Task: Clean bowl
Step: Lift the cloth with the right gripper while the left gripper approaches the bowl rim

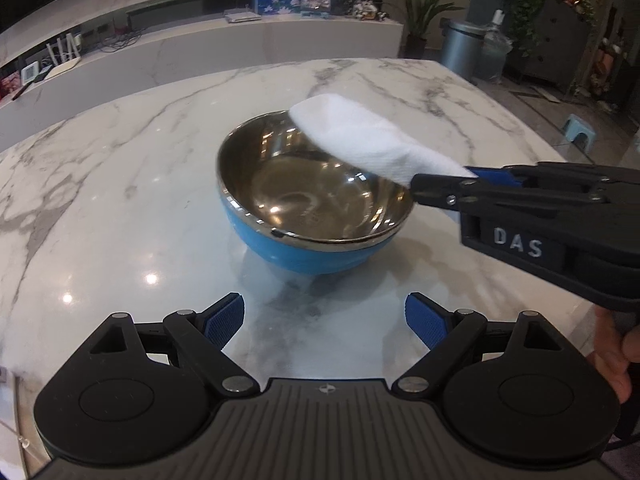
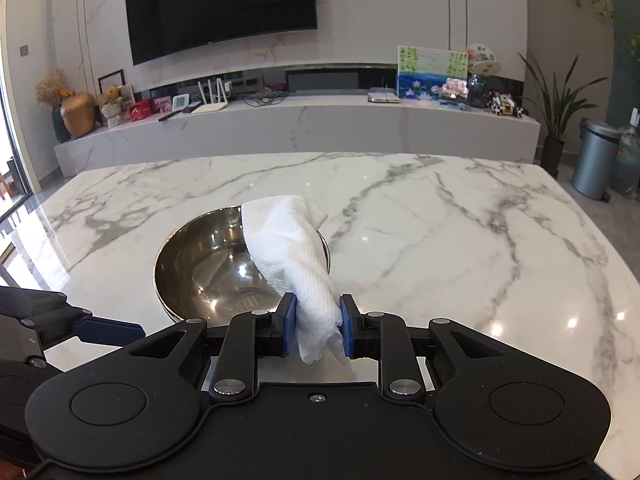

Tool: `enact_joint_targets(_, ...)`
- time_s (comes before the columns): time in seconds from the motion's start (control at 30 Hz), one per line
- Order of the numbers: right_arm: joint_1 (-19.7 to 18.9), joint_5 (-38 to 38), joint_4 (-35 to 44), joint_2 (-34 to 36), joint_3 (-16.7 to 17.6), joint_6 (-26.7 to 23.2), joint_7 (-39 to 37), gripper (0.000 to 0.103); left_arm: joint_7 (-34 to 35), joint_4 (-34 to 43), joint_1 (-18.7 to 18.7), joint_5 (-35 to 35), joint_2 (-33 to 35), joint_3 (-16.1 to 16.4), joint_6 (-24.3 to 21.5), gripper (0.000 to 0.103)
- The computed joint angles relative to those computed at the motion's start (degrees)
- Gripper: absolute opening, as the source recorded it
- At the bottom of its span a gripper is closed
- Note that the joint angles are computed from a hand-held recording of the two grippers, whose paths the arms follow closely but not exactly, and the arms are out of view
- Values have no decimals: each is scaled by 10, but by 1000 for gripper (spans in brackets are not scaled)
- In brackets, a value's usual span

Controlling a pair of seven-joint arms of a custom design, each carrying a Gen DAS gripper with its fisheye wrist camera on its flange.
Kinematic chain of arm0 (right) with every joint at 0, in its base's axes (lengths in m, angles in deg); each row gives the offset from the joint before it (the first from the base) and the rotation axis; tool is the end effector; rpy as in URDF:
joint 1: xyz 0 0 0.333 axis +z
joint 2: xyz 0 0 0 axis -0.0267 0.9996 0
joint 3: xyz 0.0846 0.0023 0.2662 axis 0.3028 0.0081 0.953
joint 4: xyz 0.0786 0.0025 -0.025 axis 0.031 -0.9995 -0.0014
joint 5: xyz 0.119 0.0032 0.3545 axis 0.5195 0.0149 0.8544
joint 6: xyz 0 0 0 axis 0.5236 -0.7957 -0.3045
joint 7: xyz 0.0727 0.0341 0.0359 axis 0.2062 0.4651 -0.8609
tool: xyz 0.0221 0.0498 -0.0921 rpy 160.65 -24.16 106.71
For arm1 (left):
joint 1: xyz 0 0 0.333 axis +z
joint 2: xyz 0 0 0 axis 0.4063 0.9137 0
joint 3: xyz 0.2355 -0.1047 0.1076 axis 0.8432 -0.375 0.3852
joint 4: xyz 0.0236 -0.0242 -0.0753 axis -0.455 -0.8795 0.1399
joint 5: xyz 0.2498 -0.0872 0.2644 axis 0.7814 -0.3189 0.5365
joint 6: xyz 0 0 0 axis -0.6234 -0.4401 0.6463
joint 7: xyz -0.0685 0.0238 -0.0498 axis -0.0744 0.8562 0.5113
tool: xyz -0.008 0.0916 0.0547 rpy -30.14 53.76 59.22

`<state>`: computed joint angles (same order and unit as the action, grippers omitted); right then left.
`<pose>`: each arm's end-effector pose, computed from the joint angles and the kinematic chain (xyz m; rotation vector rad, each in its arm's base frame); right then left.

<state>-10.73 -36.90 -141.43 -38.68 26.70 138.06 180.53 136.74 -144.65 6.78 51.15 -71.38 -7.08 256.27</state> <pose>0.4157 0.1386 0.4233 -1.6932 1.5554 -0.7189 0.4355 -0.2990 0.4112 -1.5337 2.2302 -0.8534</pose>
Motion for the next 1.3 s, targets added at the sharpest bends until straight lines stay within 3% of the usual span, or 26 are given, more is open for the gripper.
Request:
enact_joint_targets(0.33, 16, 0, 2, 5, -15, -1, -7, 21, 176, -27, -49, -204, -23, 34, 39, 88)
enact_joint_targets(0.43, 12, 0, 3, 6, -12, -3, -7, 21, 216, -29, -60, -261, -26, 42, 48, 70)
enact_joint_targets(0.67, 2, -5, 5, 6, -3, -6, -5, 21, 277, -35, -82, -365, -30, 57, 81, 70)
enact_joint_targets(0.8, -1, -12, 5, 5, 2, -13, -4, 21, 197, -32, -44, -319, -24, 33, 93, 67)
enact_joint_targets(0.9, -6, -21, 6, 4, 5, -20, 2, 21, 150, -22, -29, -287, -14, 28, 89, 55)
enact_joint_targets(1.1, -6, -37, 4, 4, 0, -23, 14, 21, 179, 1, -39, -320, 6, 34, 75, 44)
enact_joint_targets(1.2, -13, -45, 7, 4, 3, -33, 23, 21, 154, 3, -28, -295, 12, 24, 82, 40)
enact_joint_targets(1.3, -9, -56, 8, 7, -5, -36, 31, 21, 171, 8, -32, -317, 19, 24, 89, 30)
